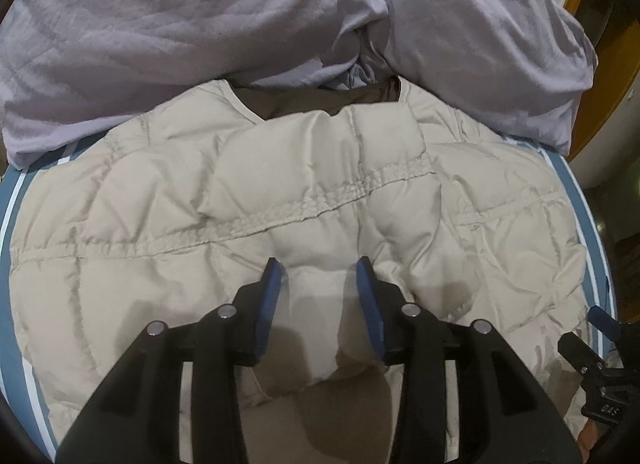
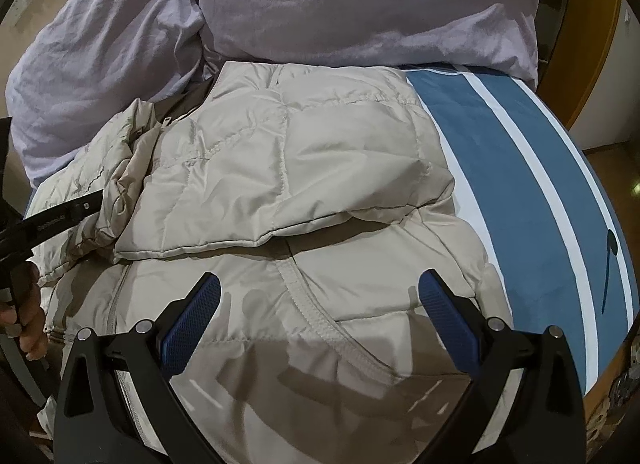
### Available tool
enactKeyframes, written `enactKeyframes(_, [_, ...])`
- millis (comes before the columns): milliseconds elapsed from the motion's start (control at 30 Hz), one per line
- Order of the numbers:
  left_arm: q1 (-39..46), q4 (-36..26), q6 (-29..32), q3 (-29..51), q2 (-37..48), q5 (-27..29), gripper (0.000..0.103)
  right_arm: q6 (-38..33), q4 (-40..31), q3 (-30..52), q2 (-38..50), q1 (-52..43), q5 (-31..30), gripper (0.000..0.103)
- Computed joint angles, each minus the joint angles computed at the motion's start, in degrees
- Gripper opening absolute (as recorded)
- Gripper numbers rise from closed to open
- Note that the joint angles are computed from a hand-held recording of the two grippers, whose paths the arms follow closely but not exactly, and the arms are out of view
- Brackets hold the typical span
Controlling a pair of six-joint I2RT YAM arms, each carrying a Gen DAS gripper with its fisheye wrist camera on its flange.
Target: Fold large clothes
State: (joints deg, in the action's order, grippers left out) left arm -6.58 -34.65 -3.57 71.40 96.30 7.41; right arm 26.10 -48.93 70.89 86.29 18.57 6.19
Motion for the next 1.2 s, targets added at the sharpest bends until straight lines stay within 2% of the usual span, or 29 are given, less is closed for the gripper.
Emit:
enactKeyframes(100, [0.99, 0.26, 0.22, -2.53, -3.61, -0.72, 0.055, -0.33, -0.32, -0.13, -0.81, 0.06, 0.03, 0.101])
enactKeyframes(267, [4.47, -0.57, 1.72, -8.03, -11.60, -1.13, 0.060, -1.36, -1.20, -1.57, -3.37, -0.09, -0.65, 0.101])
enactKeyframes(467, [15.13, -4.84, 6.69, -16.14, -24.79, 1.56, 0.069, -5.01, -3.48, -6.20, -9.85, -2.13, -2.06, 0.101])
enactKeyframes(667, [34.81, -12.64, 18.94, -23.24, -36.07, 7.05, 0.071, -9.31, -7.15, -12.33, -18.54, -8.01, -4.30, 0.101])
enactKeyframes(900, [56.76, -19.73, 34.67, -27.25, -39.73, 14.20, 0.071, -14.66, -11.31, -17.39, -27.16, -16.63, -7.88, 0.101])
enactKeyframes(1067, [66.17, -23.55, 42.75, -28.28, -39.24, 17.49, 0.071, -19.21, -13.94, -20.84, -31.10, -24.29, -13.20, 0.099])
enactKeyframes(1200, [68.84, -24.44, 45.35, -29.84, -39.08, 18.12, 0.071, -21.85, -15.72, -22.57, -32.37, -28.76, -16.86, 0.093])
